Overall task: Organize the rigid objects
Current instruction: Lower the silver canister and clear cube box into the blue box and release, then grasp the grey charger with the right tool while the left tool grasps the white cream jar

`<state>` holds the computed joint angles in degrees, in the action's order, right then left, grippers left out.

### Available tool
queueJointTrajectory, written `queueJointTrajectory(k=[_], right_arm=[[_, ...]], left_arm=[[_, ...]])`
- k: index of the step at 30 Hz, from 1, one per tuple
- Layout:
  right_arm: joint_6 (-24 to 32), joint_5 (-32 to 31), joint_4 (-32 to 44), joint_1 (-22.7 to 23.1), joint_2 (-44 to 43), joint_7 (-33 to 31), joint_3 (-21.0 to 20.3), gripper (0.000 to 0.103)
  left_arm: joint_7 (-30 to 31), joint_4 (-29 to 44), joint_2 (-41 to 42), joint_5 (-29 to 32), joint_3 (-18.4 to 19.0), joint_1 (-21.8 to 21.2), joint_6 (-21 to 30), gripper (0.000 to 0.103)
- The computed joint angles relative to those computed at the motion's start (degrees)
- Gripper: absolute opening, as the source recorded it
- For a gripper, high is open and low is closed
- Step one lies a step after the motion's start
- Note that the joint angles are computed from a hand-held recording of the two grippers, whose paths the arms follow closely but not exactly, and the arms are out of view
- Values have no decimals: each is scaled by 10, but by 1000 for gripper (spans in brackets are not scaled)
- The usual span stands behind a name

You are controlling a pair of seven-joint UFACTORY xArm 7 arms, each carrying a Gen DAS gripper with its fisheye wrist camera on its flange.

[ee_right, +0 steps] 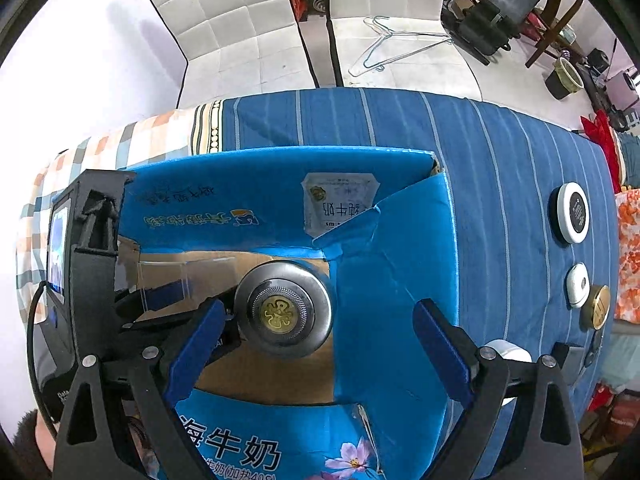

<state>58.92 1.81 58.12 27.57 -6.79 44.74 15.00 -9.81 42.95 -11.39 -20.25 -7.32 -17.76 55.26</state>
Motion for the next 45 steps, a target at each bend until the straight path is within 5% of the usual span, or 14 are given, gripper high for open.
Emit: queueJointTrajectory(k=[1, 3, 11, 19, 24, 25, 37, 45], right_arm=[[-5, 3, -5, 0, -5, -5, -1, 101], [-11, 9, -12, 1, -14, -11, -2, 103], [19, 8, -23, 3, -66, -22, 5, 103], [25, 51, -70, 23, -161, -56, 16, 103], [44, 76, -86, 40, -220, -66, 25, 103], [49, 80, -88, 42, -233, -68, 26, 103], [130, 114, -87, 31, -401, -95, 10, 103], [228, 98, -168, -28, -577, -144, -56, 103]], left_arm=[[-6, -2, -6, 12, 0, -2, -1, 93], [-12, -4, -16, 27, -1, 4, -4, 102], [-81, -49, -165, 91, -6, 12, 49, 102], [-171, -93, -380, 148, -50, -2, 164, 102], [-217, -74, -431, 146, -80, -11, 204, 102], [-202, -69, -428, 128, -101, 10, 196, 102], [-329, 78, -350, 193, -181, -25, 216, 102], [-406, 183, -165, 231, -280, -48, 165, 102]])
